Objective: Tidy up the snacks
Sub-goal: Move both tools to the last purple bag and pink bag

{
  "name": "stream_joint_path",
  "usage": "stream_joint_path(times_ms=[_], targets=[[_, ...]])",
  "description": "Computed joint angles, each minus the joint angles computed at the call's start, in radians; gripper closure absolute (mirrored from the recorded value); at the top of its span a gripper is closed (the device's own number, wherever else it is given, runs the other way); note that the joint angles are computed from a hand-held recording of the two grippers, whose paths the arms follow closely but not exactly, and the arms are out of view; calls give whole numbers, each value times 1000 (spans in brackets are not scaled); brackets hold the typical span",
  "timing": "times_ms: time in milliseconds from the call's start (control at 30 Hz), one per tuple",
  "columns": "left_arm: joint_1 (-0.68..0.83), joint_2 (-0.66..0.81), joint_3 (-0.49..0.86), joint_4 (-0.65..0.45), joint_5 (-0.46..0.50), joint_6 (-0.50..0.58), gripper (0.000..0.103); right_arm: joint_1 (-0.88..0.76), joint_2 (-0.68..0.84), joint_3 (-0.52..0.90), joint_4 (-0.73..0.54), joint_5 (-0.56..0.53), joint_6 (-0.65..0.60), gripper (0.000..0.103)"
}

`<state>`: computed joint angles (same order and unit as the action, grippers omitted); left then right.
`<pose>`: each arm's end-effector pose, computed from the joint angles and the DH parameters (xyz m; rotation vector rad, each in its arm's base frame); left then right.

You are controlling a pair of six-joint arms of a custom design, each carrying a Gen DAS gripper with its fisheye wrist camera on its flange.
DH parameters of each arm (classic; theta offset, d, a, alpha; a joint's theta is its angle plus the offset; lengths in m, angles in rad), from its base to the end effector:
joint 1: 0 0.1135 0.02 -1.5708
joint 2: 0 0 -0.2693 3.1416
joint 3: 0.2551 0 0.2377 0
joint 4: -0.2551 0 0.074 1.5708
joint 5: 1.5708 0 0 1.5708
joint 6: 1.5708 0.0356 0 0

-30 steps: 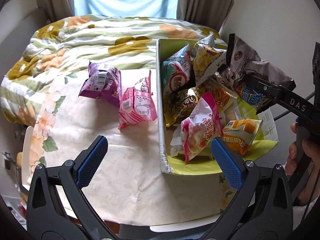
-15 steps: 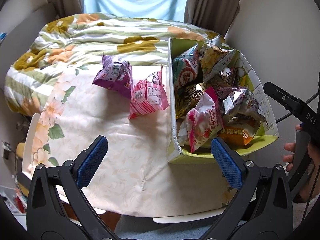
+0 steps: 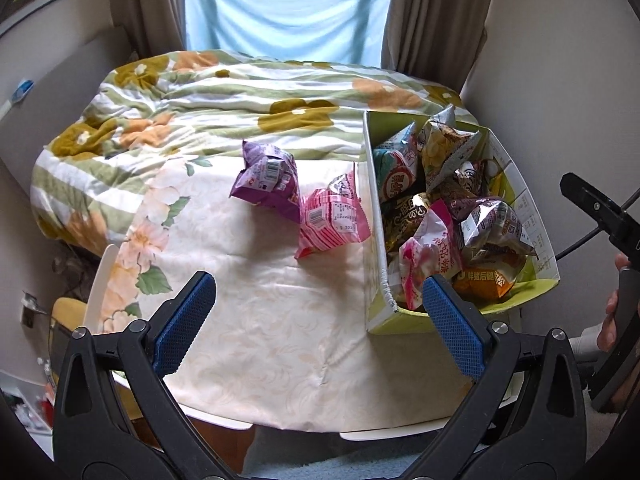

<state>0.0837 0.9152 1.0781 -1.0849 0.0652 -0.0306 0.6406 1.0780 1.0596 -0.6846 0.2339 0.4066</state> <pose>0.1389 0.0093 0.3362 -0.1150 2.4883 -0.0590 0.1705 0.1168 0.3363 -0.1419 2.2633 0.2942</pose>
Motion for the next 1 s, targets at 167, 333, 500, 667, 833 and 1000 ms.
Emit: stream_joint_path(times_ms=[167,333,500,667,833,1000], targets=[[177,10,18,1,102,131,1,131,48,65,-21,110,81,0],[420,72,35,9,277,315,1,253,131,116,-19,181,162,0],[612,221,102,5,416,532,1,374,265,174,5,262,284,0],[696,420,233,17,454,712,1,466,459,330,-54,361,422,0],[703,644,404,-10,472,809,1,510,654,512,-129,401,572,0],[652,892,660,-138,491,878,1,527,798,630,-151,404,743,0]])
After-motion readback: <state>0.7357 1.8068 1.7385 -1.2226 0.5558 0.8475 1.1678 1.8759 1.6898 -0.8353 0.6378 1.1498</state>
